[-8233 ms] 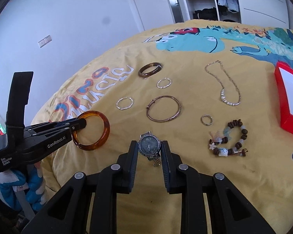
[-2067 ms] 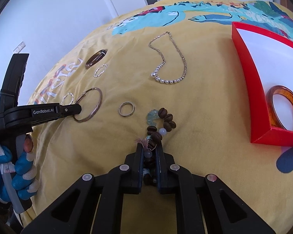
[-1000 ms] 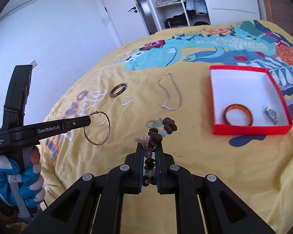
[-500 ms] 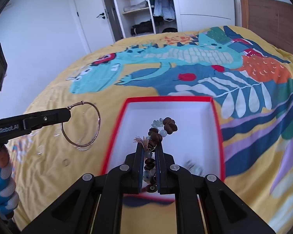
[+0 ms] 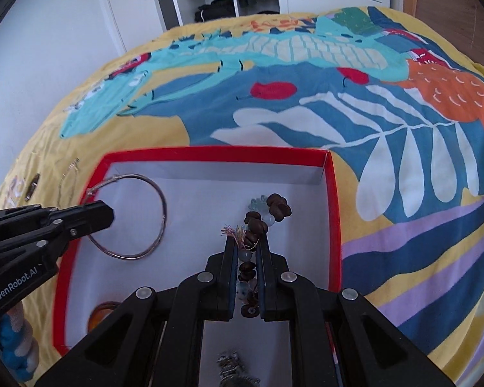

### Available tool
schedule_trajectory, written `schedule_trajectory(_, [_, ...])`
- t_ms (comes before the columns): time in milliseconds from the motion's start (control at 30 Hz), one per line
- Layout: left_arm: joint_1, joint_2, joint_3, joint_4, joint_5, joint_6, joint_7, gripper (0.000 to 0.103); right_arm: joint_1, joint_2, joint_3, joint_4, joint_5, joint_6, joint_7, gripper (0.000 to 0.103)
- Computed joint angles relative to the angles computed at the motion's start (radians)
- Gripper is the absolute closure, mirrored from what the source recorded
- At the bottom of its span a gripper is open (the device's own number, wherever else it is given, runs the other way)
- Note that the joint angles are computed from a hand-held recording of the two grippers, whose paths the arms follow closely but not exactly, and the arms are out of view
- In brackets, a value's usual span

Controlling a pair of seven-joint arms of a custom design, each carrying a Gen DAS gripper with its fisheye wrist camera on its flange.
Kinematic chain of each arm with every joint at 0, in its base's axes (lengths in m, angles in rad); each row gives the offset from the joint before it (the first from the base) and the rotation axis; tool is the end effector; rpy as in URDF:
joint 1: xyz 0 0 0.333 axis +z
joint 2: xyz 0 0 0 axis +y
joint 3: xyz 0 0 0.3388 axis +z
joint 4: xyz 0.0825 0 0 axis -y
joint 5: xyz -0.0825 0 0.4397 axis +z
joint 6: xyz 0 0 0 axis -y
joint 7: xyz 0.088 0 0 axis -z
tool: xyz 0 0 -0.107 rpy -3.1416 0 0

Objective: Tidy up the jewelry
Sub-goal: 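Carry the cuff bangle with the left tool while the right tool carries the beaded bracelet to the box, then open the left tool over the box while the right tool releases the beaded bracelet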

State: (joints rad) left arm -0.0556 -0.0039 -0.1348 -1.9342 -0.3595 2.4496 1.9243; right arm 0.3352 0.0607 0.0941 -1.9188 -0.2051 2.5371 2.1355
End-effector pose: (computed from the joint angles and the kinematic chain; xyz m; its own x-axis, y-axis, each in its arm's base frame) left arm 0.6395 -0.1235 0.5454 -0.3592 -0.9207 0.1526 -0.8126 0.2281 -0.5363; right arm 0.6090 0.2801 0.5229 0.0338 -0.9919 -0.1222 -0.8462 0.0367 -0.5317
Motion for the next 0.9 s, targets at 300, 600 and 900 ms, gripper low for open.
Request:
schedule_trajectory(300, [0.004, 0.006, 0.002, 0.003, -0.01, -0.01, 0.002, 0.096, 0.011, 0.018, 0.0, 0.028, -0.074, -0.043, 0.02, 0.082])
schedule_trajectory(600, [0.01, -0.046, 0.01, -0.014, -0.087, -0.021, 0.041, 0.075, 0.018, -0.035, 0.001, 0.008, -0.157, -0.074, 0.099, 0.06])
schedule_trajectory(900, [0.033, -0.252, 0.062, -0.125, -0.118, -0.081, 0.104, 0.075, 0.025, -0.212, 0.047, -0.082, -0.222, -0.05, 0.263, 0.06])
